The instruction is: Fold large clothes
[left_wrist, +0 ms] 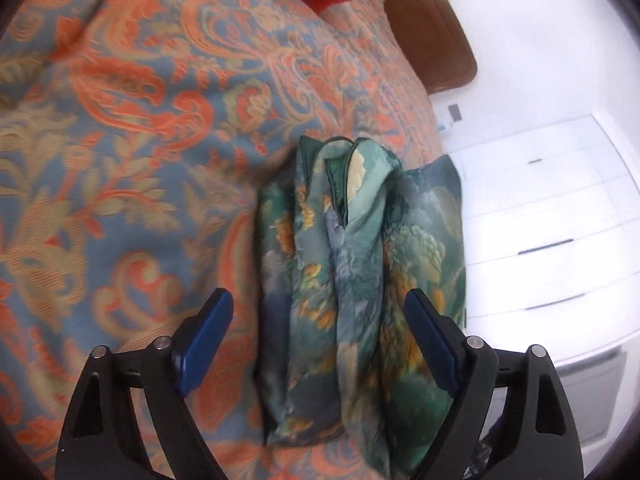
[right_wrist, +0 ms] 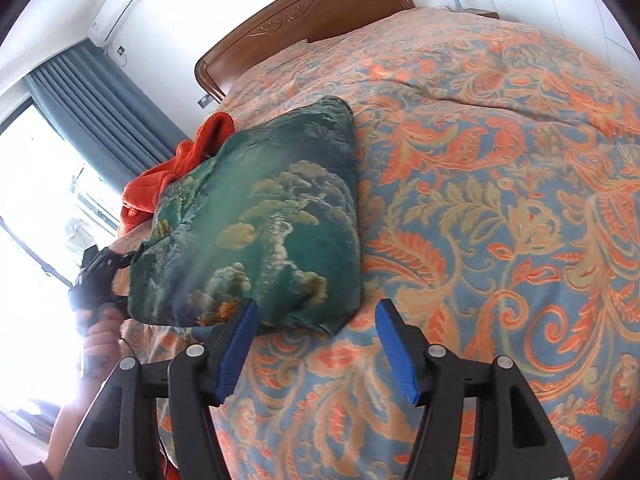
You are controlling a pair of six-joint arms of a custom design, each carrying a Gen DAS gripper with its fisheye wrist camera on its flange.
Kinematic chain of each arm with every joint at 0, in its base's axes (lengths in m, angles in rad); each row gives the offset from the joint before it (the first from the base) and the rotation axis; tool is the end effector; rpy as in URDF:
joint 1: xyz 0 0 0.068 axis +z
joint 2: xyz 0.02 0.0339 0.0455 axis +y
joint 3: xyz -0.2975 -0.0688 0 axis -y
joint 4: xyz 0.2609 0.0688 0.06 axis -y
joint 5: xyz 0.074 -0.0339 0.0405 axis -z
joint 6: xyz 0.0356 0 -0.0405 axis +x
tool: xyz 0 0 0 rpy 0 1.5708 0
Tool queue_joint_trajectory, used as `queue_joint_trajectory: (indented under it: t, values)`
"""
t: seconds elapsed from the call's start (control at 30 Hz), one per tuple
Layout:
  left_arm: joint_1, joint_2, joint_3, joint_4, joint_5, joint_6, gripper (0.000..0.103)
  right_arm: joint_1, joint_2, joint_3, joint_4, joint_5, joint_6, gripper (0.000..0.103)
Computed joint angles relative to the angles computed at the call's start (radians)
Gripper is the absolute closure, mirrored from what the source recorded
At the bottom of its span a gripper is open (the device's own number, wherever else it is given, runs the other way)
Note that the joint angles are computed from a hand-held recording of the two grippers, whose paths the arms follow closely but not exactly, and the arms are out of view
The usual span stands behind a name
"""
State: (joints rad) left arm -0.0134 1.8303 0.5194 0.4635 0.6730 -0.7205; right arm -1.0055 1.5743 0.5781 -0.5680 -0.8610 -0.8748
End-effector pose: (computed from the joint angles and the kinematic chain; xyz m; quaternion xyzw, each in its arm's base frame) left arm 0.2885 -0.0261 0.0880 -0.1961 0.8687 -0.4081 0.2010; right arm 0.1374 -0.1661 0.1274 0.0580 0.9069 0.2437 0.3388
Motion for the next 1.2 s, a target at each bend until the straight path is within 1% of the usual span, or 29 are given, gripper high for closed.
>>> queue_joint_trajectory:
  t: [0.1, 0.2, 0.3, 0.33, 0.37, 0.43, 0.5, 0.53, 0.57, 0.6, 0.63, 0.67, 0.7, 0.73, 0.77, 0.8, 0.83, 0.87, 0.93, 0.97, 1.0, 1.07, 1.13, 1.2]
  values:
    - [-0.033, 0.069, 0.054, 0.0, -0.039, -0.042, 0.017, 0.024, -0.023, -0.006, -0.001, -0.009, 0.014, 0.041]
    - [-0.048, 0.118, 0.083, -0.018, -0.057, -0.033, 0.018, 0.051, -0.016, 0.014, -0.004, -0.018, 0.046, 0.041]
    - [-0.062, 0.119, 0.084, -0.019, -0.073, -0.021, 0.018, 0.094, 0.024, 0.063, 0.008, -0.019, 0.096, 0.04]
    - [-0.07, 0.111, 0.088, -0.033, -0.081, -0.013, 0.018, 0.114, 0.045, 0.086, 0.012, -0.017, 0.115, 0.036]
    - [-0.077, 0.104, 0.095, -0.055, -0.088, 0.002, 0.018, 0.146, 0.094, 0.133, 0.01, -0.011, 0.141, 0.029]
    - [-0.098, 0.082, 0.109, -0.102, -0.102, 0.022, 0.019, 0.196, 0.165, 0.195, 0.032, 0.001, 0.2, 0.027]
    - [-0.14, 0.061, 0.123, -0.14, -0.125, 0.03, 0.022, 0.268, 0.271, 0.292, 0.039, 0.024, 0.262, 0.025]
    - [-0.163, 0.07, 0.15, -0.157, -0.138, 0.026, 0.023, 0.307, 0.332, 0.349, 0.026, 0.029, 0.283, 0.023]
    - [-0.178, 0.074, 0.165, -0.176, -0.148, 0.028, 0.024, 0.331, 0.37, 0.386, 0.005, 0.028, 0.284, 0.018]
    - [-0.188, 0.08, 0.18, -0.195, -0.161, 0.03, 0.025, 0.365, 0.439, 0.454, -0.048, 0.013, 0.271, 0.016]
    - [-0.199, 0.089, 0.193, -0.203, -0.17, 0.027, 0.026, 0.391, 0.492, 0.506, -0.078, -0.005, 0.28, 0.01]
    - [-0.206, 0.095, 0.203, -0.214, -0.172, 0.024, 0.032, 0.411, 0.524, 0.536, -0.085, -0.021, 0.305, 0.002]
    - [-0.216, 0.096, 0.211, -0.223, -0.178, 0.018, 0.044, 0.431, 0.549, 0.558, -0.087, -0.029, 0.333, 0.0]
    - [-0.23, 0.085, 0.216, -0.24, -0.196, 0.02, 0.051, 0.445, 0.559, 0.566, -0.075, -0.026, 0.361, 0.0]
    - [-0.253, 0.064, 0.23, -0.29, -0.24, 0.039, 0.061, 0.475, 0.554, 0.553, -0.023, 0.003, 0.423, 0.0]
    - [-0.278, 0.037, 0.239, -0.333, -0.289, 0.055, 0.067, 0.493, 0.535, 0.536, 0.003, 0.023, 0.435, 0.0]
    - [-0.304, 0.011, 0.247, -0.374, -0.34, 0.072, 0.069, 0.515, 0.493, 0.498, 0.044, 0.05, 0.437, 0.008]
    - [-0.333, -0.022, 0.25, -0.41, -0.385, 0.086, 0.071, 0.55, 0.4, 0.419, 0.114, 0.106, 0.394, 0.02]
    - [-0.374, -0.08, 0.239, -0.44, -0.439, 0.094, 0.072, 0.596, 0.233, 0.275, 0.239, 0.201, 0.341, 0.033]
    - [-0.392, -0.114, 0.228, -0.448, -0.464, 0.095, 0.072, 0.609, 0.182, 0.231, 0.272, 0.226, 0.326, 0.037]
    - [-0.417, -0.159, 0.214, -0.457, -0.492, 0.092, 0.072, 0.623, 0.106, 0.168, 0.317, 0.251, 0.306, 0.038]
    - [-0.449, -0.214, 0.21, -0.477, -0.532, 0.096, 0.072, 0.626, -0.025, 0.062, 0.386, 0.246, 0.284, 0.04]
    - [-0.467, -0.271, 0.208, -0.499, -0.555, 0.101, 0.072, 0.623, -0.13, -0.008, 0.432, 0.225, 0.284, 0.04]
    - [-0.473, -0.314, 0.232, -0.534, -0.574, 0.114, 0.072, 0.614, -0.217, -0.04, 0.443, 0.196, 0.288, 0.04]
